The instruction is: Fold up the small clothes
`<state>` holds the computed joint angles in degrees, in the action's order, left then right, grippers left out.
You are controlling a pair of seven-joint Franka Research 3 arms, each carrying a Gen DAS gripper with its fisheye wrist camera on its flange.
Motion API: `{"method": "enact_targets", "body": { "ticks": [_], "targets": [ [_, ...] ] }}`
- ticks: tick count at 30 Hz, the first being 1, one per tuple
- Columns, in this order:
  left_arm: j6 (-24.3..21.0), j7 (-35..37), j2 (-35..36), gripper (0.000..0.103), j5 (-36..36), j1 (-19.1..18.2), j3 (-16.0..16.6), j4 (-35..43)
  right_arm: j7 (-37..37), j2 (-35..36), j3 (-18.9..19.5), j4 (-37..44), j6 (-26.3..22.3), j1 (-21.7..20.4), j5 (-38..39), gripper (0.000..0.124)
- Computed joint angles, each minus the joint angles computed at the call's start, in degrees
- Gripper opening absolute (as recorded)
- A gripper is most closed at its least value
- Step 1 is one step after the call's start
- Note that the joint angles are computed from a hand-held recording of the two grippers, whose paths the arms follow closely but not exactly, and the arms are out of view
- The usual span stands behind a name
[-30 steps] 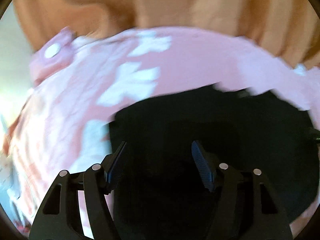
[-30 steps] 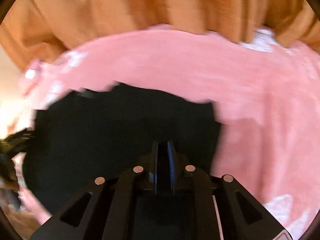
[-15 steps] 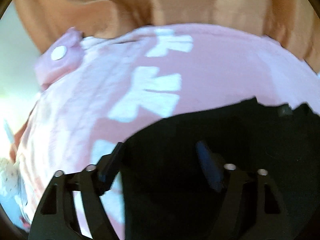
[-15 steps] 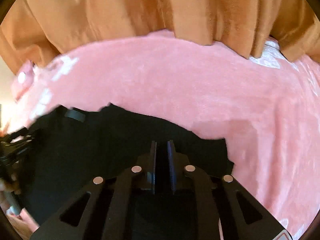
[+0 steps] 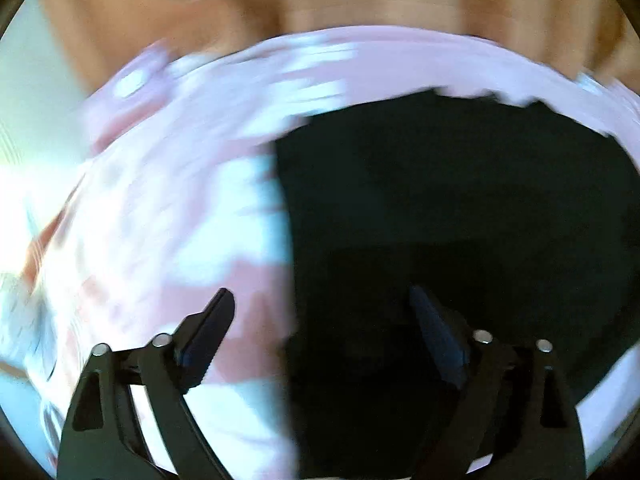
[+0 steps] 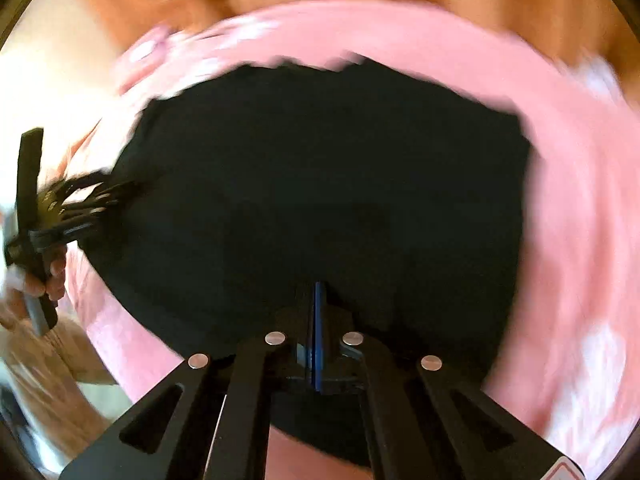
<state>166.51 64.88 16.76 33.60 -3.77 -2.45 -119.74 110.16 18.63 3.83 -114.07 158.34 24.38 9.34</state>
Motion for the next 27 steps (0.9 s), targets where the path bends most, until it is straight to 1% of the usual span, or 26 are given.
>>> {"method": "enact_targets", "body": {
  "ticks": [1,2,3,4,5,6,7,8,9,10,11,12,13,14,15,16,17,18,19,20,21,23,25,26,27],
  "targets": [
    [-1.16,1.46,0.38,0.088,-3.38,1.93,-1.05,0.62,2.26,-0.56,-2.02,-0.41,-0.27,1.14,-1.19,0.0],
    [-2.2,2.78,0.9,0.088,-8.39,4.47,-2.75,1.67,3.9,-1.03,-2.73,-0.8,0.35,1.06,-1.0,0.0],
    [-2.94,2.11,1.34,0.087,-10.49,5.01,-2.95,2.78,6.76,-1.37,-3.77,-0.9,0.69,1.55,-2.12,0.0],
    [-3.39,0.0,1.84,0.084,-10.45,4.2,-1.95,4.12,11.84,-0.67,-6.43,0.95,0.25,3.46,-6.57,0.003],
    [-3.18,-2.23,2.62,0.083,-9.58,3.07,-0.9,5.96,15.16,-0.01,-7.94,2.65,-0.22,4.61,-10.11,0.014],
    [-2.59,-2.8,3.56,0.083,-9.43,2.72,-0.89,7.83,18.21,1.19,-8.9,4.96,-0.5,5.31,-13.69,0.016],
    [-1.83,-1.85,5.03,0.083,-10.46,2.99,-2.05,10.39,18.68,3.34,-9.41,8.77,-0.57,5.48,-14.91,0.017],
    [-1.88,-0.68,6.21,0.083,-11.38,3.18,-3.04,12.28,17.9,5.36,-8.5,11.85,-0.11,4.38,-14.63,0.021],
    [-2.2,-0.1,7.98,0.084,-11.47,2.36,-3.34,14.89,17.17,7.52,-7.38,14.86,0.25,3.21,-14.16,0.023],
    [-3.22,-1.1,8.98,0.084,-10.31,0.46,-2.36,16.45,15.83,10.28,-6.48,18.38,0.34,2.02,-13.18,0.023],
    [-4.96,-3.13,11.62,0.084,-7.67,-2.96,0.62,20.01,13.73,12.45,-6.46,20.76,-0.23,1.53,-12.16,0.023],
    [-8.55,-4.11,14.81,0.084,-5.78,-5.0,2.17,24.33,15.59,12.65,-8.43,21.14,-3.48,2.76,-12.75,0.022],
    [-11.98,-5.0,17.46,0.085,-5.04,-7.25,4.16,27.52,17.49,14.4,-9.8,21.81,-4.4,3.57,-13.4,0.017],
    [-12.21,-5.2,19.15,0.088,-5.16,-7.51,4.78,28.99,17.89,14.36,-9.19,20.49,-2.53,2.47,-11.88,0.013],
    [-12.15,-9.41,18.83,0.088,-3.43,-6.05,3.4,28.45,19.48,13.7,-9.27,18.55,0.8,2.07,-10.89,0.012],
    [-12.4,-9.75,18.49,0.088,-5.73,-4.28,2.16,28.4,22.69,12.91,-10.51,17.63,0.92,2.74,-10.54,0.011],
    [-14.51,-7.31,18.08,0.087,-9.86,-1.35,-1.01,29.14,27.9,12.22,-13.61,18.01,-1.86,5.41,-13.89,0.012],
    [-14.61,-5.87,16.84,0.086,-13.53,1.21,-3.31,28.03,30.85,11.83,-15.94,18.37,-3.6,7.75,-16.94,0.017],
    [-13.6,-4.78,15.26,0.085,-16.75,3.37,-5.0,26.28,31.41,11.13,-16.32,18.5,-3.36,8.85,-20.13,0.021],
    [-11.37,-2.69,12.86,0.085,-20.62,6.24,-7.21,23.26,29.18,10.72,-14.7,18.68,-2.08,8.41,-20.14,0.021],
    [-9.69,-1.03,10.78,0.086,-22.91,7.68,-8.35,20.55,26.59,10.54,-12.19,18.93,-0.99,7.02,-19.25,0.021],
    [-8.08,2.34,6.99,0.086,-25.85,9.4,-9.16,15.86,18.28,11.0,-6.07,20.28,1.5,4.67,-16.42,0.021],
    [-6.8,6.14,4.97,0.086,-30.41,11.2,-10.93,12.65,12.1,12.4,-2.47,22.51,1.15,3.79,-13.42,0.021],
    [-6.97,8.57,4.44,0.086,-33.4,12.27,-12.37,11.77,8.78,14.18,-0.47,25.09,-0.28,3.19,-11.45,0.021],
    [-6.82,12.03,4.34,0.086,-37.11,13.65,-14.51,11.25,7.52,16.13,0.05,27.96,-1.8,3.44,-10.34,0.021]
  ]
}}
